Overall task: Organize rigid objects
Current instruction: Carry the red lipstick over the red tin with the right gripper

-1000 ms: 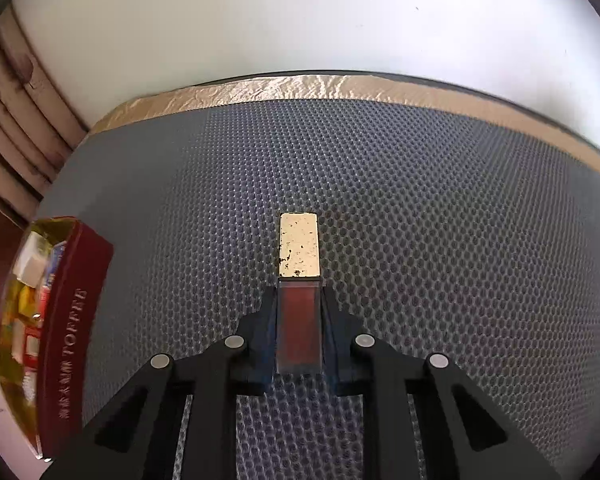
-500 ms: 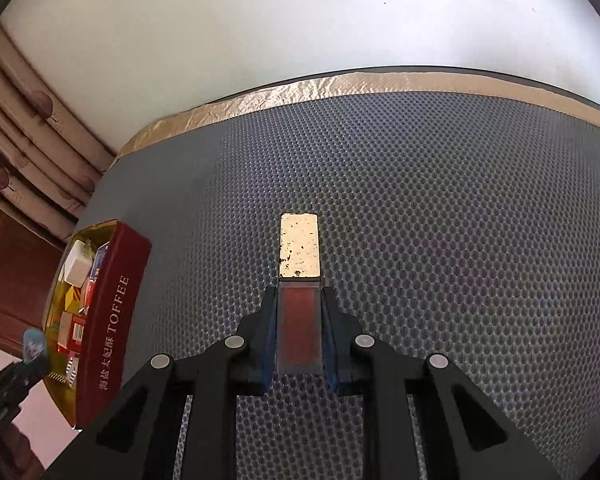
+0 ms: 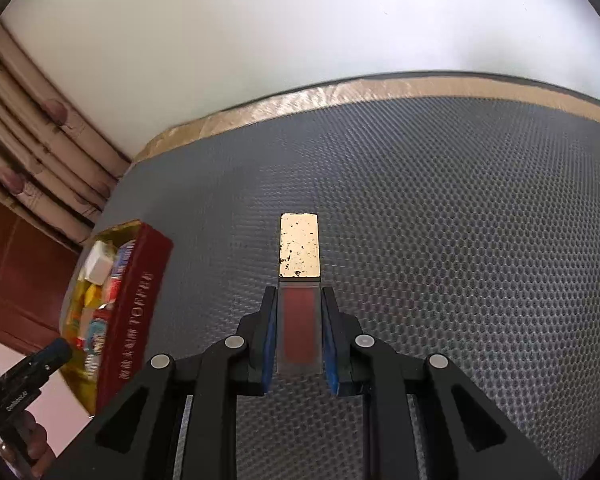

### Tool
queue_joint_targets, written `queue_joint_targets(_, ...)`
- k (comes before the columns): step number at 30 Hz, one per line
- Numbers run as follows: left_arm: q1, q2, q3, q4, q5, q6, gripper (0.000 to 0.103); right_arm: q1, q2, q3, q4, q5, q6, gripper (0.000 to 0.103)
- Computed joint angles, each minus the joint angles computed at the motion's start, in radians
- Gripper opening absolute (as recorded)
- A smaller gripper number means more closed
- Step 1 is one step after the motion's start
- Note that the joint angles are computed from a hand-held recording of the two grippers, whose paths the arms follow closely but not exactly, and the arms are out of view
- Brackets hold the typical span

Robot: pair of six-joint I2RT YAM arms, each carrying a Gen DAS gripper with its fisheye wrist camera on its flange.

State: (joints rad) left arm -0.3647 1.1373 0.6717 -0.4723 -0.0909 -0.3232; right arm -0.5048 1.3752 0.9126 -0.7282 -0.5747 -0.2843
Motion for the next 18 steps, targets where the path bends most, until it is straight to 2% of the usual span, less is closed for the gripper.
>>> queue_joint_targets(3, -0.051, -0.204, -0.046, -0.126, -0.145, -0.082, 0.040, 0.018, -0.055, 0.027, -0.070, -0.042, -0.012, 0.019)
queue_joint_targets(5, -0.133, -0.310, -0.072, -0.245, -0.311, -0.180, 0.046, 0.054, -0.089, 0.043, -0.112, -0.067, -0.008, 0.019)
queue_joint_targets(7, -0.185, -0.375, -0.097, -0.331, -0.383, -0.259, 0.048, 0.114, -0.127, 0.050, -0.138, -0.074, 0.016, 0.019)
queue_joint_targets(9, -0.207, -0.410, -0.128, -0.377, -0.401, -0.287, 0.048, 0.206, -0.160, 0.058, -0.156, -0.073, 0.055, 0.019)
queue_joint_targets(11, -0.224, -0.383, -0.149, -0.383, -0.441, -0.302, 0.048, 0.307, -0.173, 0.065, -0.147, -0.055, 0.115, 0.019)
queue_joint_targets(16, -0.163, -0.409, -0.207, -0.345, -0.425, -0.274, 0.048, 0.576, -0.131, 0.079, -0.061, 0.024, 0.286, 0.019)
queue_joint_targets(18, -0.157, -0.425, -0.231, -0.329, -0.452, -0.271, 0.048, 0.666, -0.076, 0.091, -0.007, 0.067, 0.350, 0.019)
